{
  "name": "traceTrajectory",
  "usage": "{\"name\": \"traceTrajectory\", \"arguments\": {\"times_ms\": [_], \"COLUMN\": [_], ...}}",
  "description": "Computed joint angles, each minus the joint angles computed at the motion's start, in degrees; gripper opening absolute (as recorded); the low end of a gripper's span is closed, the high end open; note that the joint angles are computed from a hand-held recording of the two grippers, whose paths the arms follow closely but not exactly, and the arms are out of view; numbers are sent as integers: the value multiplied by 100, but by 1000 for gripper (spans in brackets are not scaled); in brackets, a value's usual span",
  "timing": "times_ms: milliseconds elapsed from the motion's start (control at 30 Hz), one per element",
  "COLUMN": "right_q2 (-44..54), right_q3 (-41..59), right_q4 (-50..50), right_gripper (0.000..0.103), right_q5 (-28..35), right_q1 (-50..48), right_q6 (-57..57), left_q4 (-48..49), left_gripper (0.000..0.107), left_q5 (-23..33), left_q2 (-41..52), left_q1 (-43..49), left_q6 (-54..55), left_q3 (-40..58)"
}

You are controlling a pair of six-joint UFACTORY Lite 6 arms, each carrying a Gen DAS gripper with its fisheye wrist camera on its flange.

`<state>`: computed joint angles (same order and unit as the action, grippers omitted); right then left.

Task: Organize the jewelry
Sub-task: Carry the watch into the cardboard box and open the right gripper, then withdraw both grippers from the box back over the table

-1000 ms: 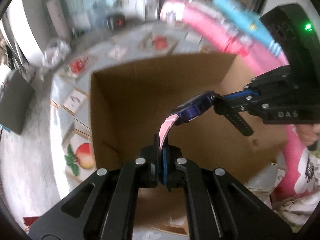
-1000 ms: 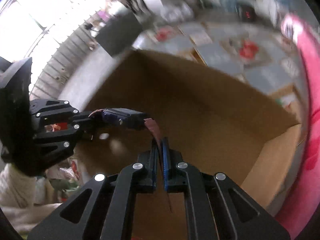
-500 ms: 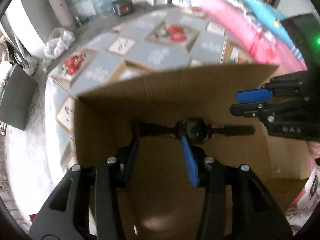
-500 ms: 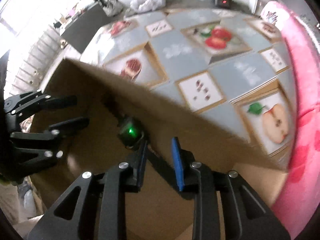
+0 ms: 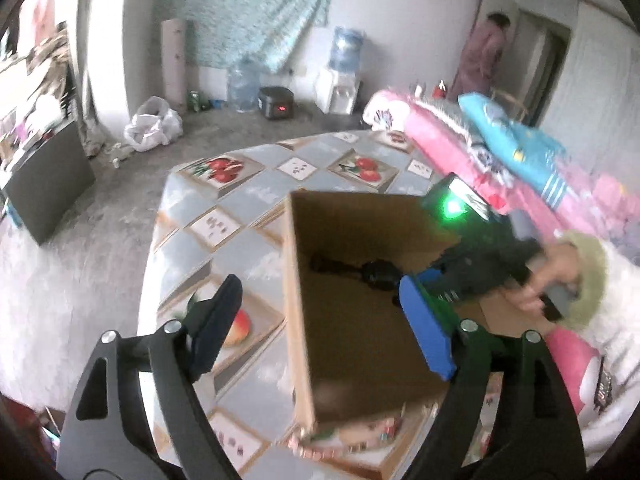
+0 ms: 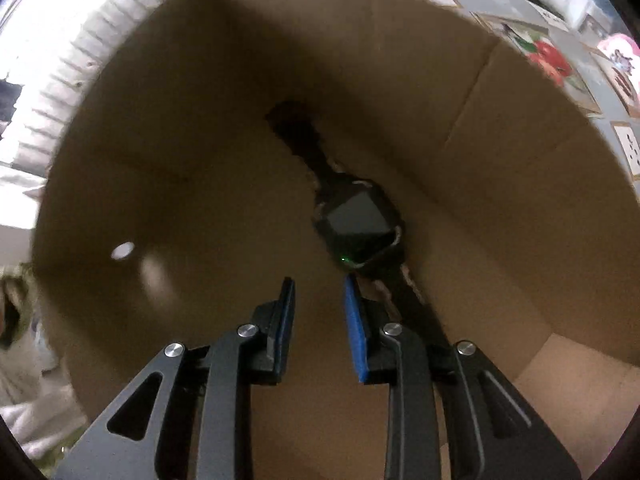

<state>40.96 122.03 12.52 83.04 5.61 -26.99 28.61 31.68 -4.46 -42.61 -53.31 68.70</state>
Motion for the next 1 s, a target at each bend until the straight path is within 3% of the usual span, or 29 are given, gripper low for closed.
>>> {"name": "traceTrajectory", "arguments": {"times_ms": [167, 300, 500, 633, 733, 1000], "right_q2": [67, -417, -2341, -4109, -5146, -7573], "right_q3": [44, -337, -1192, -1910, -2548, -5760], "right_q4": [-131, -80, 510, 1190, 1796, 2303], "right_gripper": [24, 24, 25, 54, 68, 77], "right_q5": [-230, -335, -486, -460, -211, 179], "right_q1": [-30, -110, -668, -1567, -2571, -4855], "right_q6": [262, 256, -234, -854, -1519, -2987], "left_q4": [1116, 1825, 2347, 2413, 2495, 2487], "left_gripper": [81, 83, 83, 83, 83, 83], "left_q5": [-10, 262, 984, 830, 717, 663], "left_q2": [-1795, -2551, -2103, -1588, -992, 256], "left_q1": [-608, -1408, -2624, -2909, -2830, -2241], "left_q6": [-1982, -3478, -4688, -5208, -5462, -5142], "left_q3": [-2054, -3129, -3417, -3469, -3296, -2595]}}
